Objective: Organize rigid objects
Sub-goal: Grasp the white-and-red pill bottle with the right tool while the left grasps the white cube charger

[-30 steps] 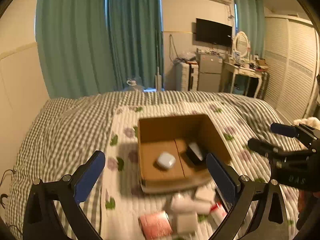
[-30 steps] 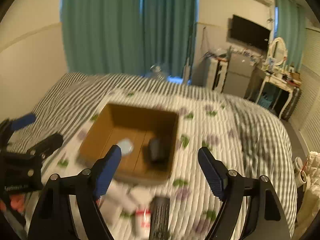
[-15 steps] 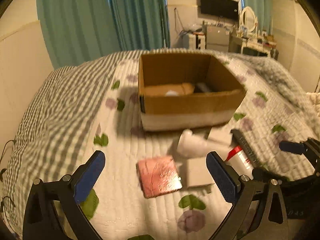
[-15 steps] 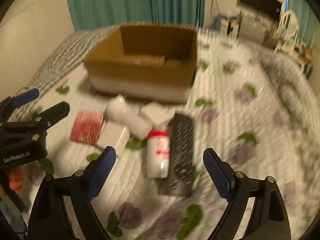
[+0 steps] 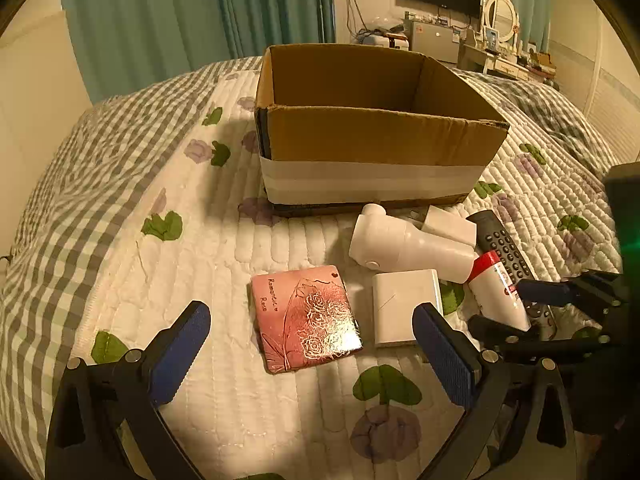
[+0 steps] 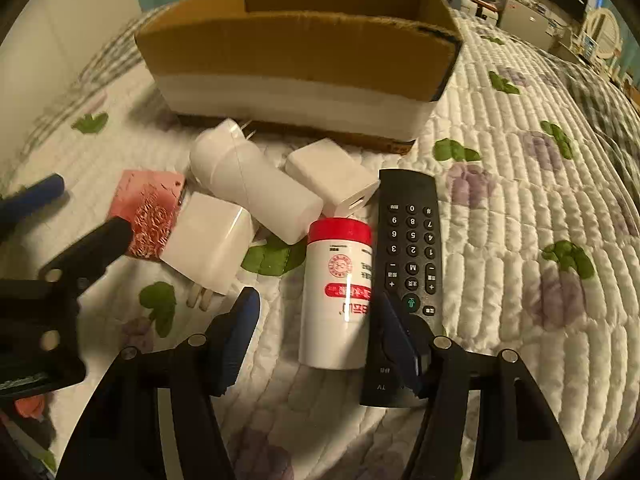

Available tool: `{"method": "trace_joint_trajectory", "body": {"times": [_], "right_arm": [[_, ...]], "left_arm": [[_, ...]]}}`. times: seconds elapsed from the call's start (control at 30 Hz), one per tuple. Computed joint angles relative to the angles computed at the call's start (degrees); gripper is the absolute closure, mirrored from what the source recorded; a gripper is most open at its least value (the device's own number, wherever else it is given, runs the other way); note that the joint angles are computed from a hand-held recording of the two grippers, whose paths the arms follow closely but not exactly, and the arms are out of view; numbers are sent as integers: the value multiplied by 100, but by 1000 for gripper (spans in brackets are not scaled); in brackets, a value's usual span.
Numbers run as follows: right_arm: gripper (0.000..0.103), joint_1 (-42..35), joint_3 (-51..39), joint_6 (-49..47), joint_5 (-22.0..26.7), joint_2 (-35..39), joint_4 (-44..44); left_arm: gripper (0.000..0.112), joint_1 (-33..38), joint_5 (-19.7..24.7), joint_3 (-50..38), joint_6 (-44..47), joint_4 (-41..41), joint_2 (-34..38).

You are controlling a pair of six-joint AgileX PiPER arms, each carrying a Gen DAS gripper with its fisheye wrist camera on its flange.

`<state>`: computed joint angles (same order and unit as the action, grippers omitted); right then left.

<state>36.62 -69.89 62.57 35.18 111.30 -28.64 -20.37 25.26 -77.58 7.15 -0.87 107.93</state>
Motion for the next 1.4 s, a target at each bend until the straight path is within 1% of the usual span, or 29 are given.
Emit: {"method": "trace_joint_trajectory", "body": {"times": [0.1, 0.13, 0.17, 0.2, 0.23, 0.27, 0.33, 0.47, 0.53, 0.6, 0.67, 0.73, 0.77, 0.8, 0.87, 0.9, 1.03, 1.07, 1.1, 1.13, 1.17, 1.2, 1.27, 1.33, 1.4], "right_arm": [[46, -114, -177, -168, -20, 206, 151], [50, -160, -195, -244, -74, 232, 224], [60, -207, -232, -275, -104, 278, 255], [66, -267, -299, -336, -49, 351, 330], [66, -328, -357, -445, -27, 425, 463], [66, -374, -313, -467, -131, 422, 511], [67, -302, -273, -282, -127, 367, 301], [67, -85, 116, 469, -209, -77, -437], [67, -32, 317, 884, -182, -400, -860], [67, -62, 446, 952, -179, -639, -963], [67, -139, 575, 943, -235, -843, -962], [67, -153, 626, 1046, -140, -947, -1058], [67, -208, 667, 1061, -170, -968, -1056], [67, -299, 712, 994, -275, -1000, -970], [67, -387, 734, 916, -404, -980, -837], [67, -405, 760, 946, -432, -950, -850], [67, -512, 804, 775, -543, -884, -682], [67, -503, 794, 765, -533, -866, -670], [67, -503, 762, 726, -509, -839, -648], [67, -502, 756, 713, -500, -830, -648], [67, -489, 741, 721, -475, -820, -671], [67, -462, 749, 767, -452, -830, -716], [67, -426, 764, 850, -419, -848, -806], [67, -393, 769, 955, -377, -872, -922], [67, -322, 800, 1139, -312, -935, -1089]], "left_arm": [[9, 51, 74, -65, 135, -168, 50], [9, 56, 81, -67, 126, -163, 56], [9, 63, 89, -69, 134, -176, 63], [9, 78, 107, -78, 210, -254, 69], [9, 87, 117, -91, 259, -309, 78], [9, 86, 123, -94, 271, -330, 79], [9, 66, 152, -122, 205, -288, 93], [9, 28, 276, -201, 366, -558, 161], [9, -57, 267, -211, 325, -535, 206], [9, -168, 265, -225, 224, -449, 262], [11, -277, 287, -287, 311, -561, 375], [11, -389, 303, -373, 315, -581, 514], [15, -430, 296, -410, 309, -572, 572], [23, -487, 307, -459, 229, -477, 638], [34, -560, 448, -636, 233, -397, 811], [34, -581, 541, -735, 262, -403, 897], [35, -677, 486, -826, 420, -353, 1019], [39, -670, 570, -911, 484, -437, 1089], [47, -655, 677, -997, 529, -521, 1167], [48, -630, 745, -1059, 538, -568, 1217], [52, -610, 727, -1044, 594, -631, 1201], [61, -598, 691, -1007, 633, -657, 1158], [61, -586, 712, -962, 682, -663, 1067], [61, -617, 615, -795, 575, -479, 916], [61, -619, 586, -674, 580, -478, 771]]}}
